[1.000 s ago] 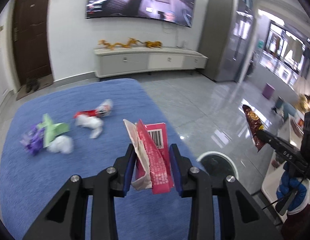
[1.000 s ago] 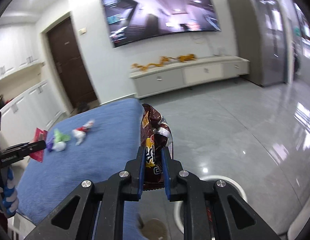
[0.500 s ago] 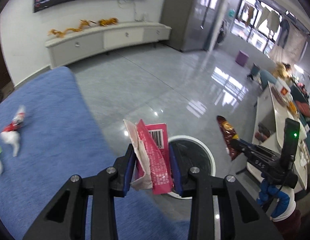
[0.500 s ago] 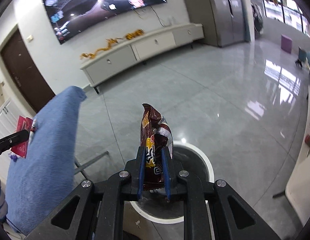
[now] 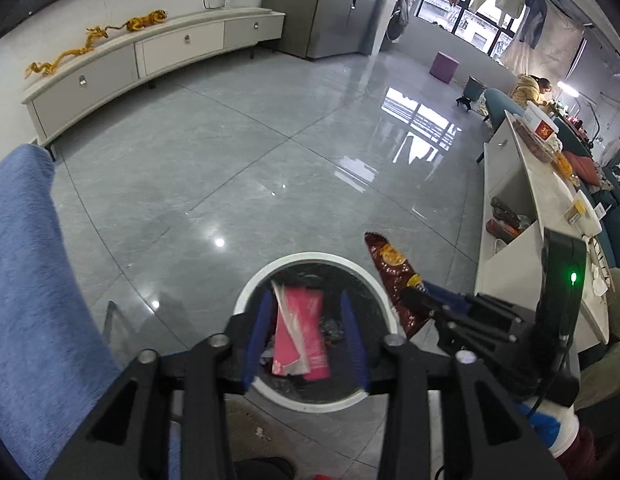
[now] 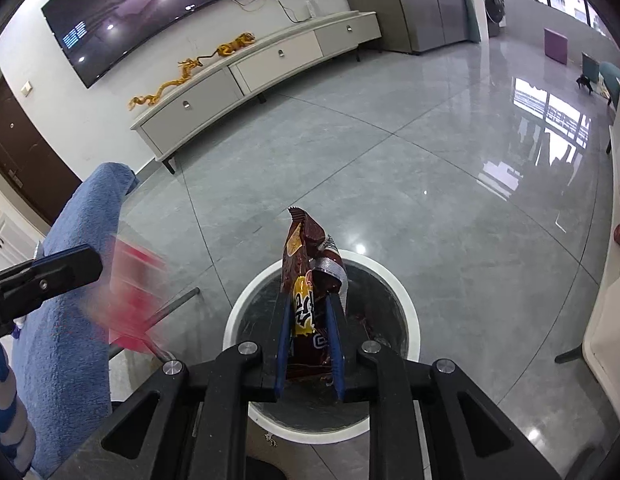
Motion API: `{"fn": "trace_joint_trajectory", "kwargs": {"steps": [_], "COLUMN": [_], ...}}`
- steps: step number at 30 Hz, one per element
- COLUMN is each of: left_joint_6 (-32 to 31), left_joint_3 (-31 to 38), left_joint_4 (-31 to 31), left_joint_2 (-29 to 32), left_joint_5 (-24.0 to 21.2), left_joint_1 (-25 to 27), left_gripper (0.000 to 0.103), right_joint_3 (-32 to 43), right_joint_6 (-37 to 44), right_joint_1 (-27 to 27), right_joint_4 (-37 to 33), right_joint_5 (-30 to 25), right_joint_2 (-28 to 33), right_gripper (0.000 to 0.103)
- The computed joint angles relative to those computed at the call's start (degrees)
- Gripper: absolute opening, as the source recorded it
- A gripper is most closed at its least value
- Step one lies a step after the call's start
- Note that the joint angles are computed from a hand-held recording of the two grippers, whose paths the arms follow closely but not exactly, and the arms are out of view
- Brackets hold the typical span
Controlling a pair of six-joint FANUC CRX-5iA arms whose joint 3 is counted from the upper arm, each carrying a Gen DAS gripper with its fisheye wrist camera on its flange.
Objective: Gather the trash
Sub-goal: 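Carry both wrappers over the trash bin and open both tools to drop them, then move both open tools back over the remaining wrappers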
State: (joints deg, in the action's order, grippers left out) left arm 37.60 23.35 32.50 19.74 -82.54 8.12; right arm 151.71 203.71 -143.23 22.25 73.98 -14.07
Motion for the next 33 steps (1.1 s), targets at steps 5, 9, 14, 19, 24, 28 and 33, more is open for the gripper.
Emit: {"fn": "trace_joint_trajectory", "kwargs": {"steps": [5,9,14,19,24,28,33], "left_joint_6": [1.6,2.09,2.6,1.7,0.92,0.41,-0.41], "left_joint_3": [1.14,1.05,1.34,0.41,-1.24,-1.88,-2.55], "left_joint_4": [0.34,0.04,-0.4,0.11,1.19,2.07,3.74], "left_joint_2": [1.47,1.29,1.31,0.25,-1.76,-3.01,-4.28], "left_joint_5": [-0.17,-0.09,-0.25,-0.06,1.15,2.27,3.61], "left_joint_1": [-0.99,-1.3,-0.79,0.83,3.2,5.39,9.0], "left_gripper": [0.059,0.059,0.059,0.06,0.068,0.069,0.069], "right_joint_3": [1.79,2.83,2.56,2.22,1.01,-1.29,-4.72], "right_joint_6": [-0.66,-1.12,-1.68,-2.96,-4.38,-4.53,-3.97], "right_joint_1": [-1.09,-1.77,-1.39,-0.64,0.61,1.93,3.7], "right_joint_4": [-1.45,-2.24,-1.76,-0.38,1.7,3.35,5.28], "right_joint_5": [-1.59,-2.17,-1.42,-0.36,1.24,2.73,4.16], "right_joint_2": [0.4,0.59,0.61,1.2,1.67,1.19,0.07], "right_gripper": [0.018,0.018,0.022,0.031,0.037,0.038,0.041]}}
